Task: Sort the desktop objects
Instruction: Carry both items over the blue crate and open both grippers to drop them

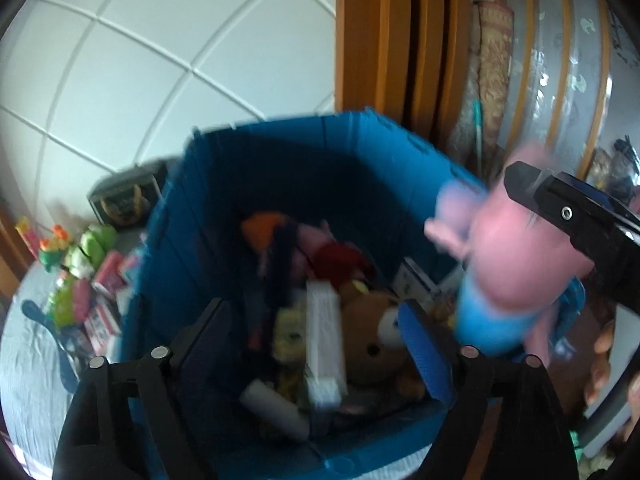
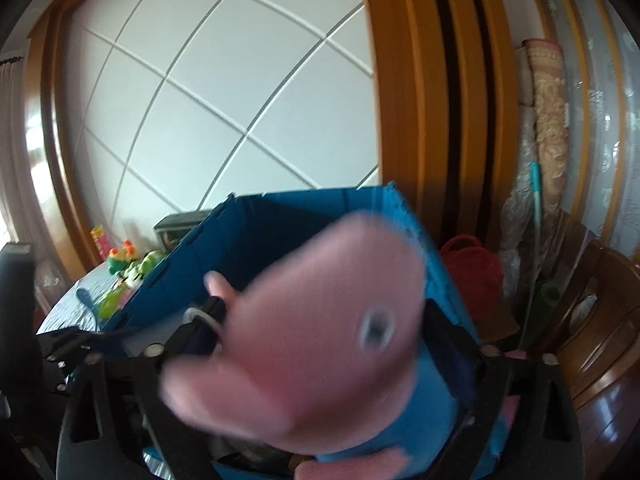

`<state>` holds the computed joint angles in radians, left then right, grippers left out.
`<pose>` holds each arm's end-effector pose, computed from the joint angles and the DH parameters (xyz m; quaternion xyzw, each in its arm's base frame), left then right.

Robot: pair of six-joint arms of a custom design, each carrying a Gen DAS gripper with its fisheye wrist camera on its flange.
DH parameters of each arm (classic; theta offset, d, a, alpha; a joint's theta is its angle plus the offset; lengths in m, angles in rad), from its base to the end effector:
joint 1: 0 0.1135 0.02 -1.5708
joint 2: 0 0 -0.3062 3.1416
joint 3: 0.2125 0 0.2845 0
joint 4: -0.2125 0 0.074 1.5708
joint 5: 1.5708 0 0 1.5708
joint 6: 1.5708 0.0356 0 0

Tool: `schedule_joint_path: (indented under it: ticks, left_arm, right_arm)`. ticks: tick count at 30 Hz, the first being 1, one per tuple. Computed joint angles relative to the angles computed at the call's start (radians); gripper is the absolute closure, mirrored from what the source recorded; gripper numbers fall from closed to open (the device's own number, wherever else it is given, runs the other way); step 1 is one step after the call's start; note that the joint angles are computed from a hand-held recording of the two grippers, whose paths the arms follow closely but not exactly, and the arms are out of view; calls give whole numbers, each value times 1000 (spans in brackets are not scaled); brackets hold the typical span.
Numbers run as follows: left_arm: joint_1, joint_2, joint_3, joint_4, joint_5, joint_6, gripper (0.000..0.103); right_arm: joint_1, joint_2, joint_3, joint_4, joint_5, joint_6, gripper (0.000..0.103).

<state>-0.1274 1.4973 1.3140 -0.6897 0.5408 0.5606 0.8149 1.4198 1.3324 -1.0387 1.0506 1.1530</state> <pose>0.3439 -0.0625 0.3471 0.3914 0.8217 -0.1744 0.3757 0.2253 0.1940 0.3689 0.2510 0.8132 -0.1120 0.5129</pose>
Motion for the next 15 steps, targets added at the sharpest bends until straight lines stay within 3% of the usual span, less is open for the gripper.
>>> schedule_joint_path:
  ticks: [3, 15]
  left_arm:
    - [21, 13, 16, -18, 17, 12, 16]
    - [108, -36, -3, -83, 93, 69, 13]
  right_arm:
    - [9, -8, 14, -26, 30, 23, 0]
    - [149, 55, 128, -379, 148, 382, 0]
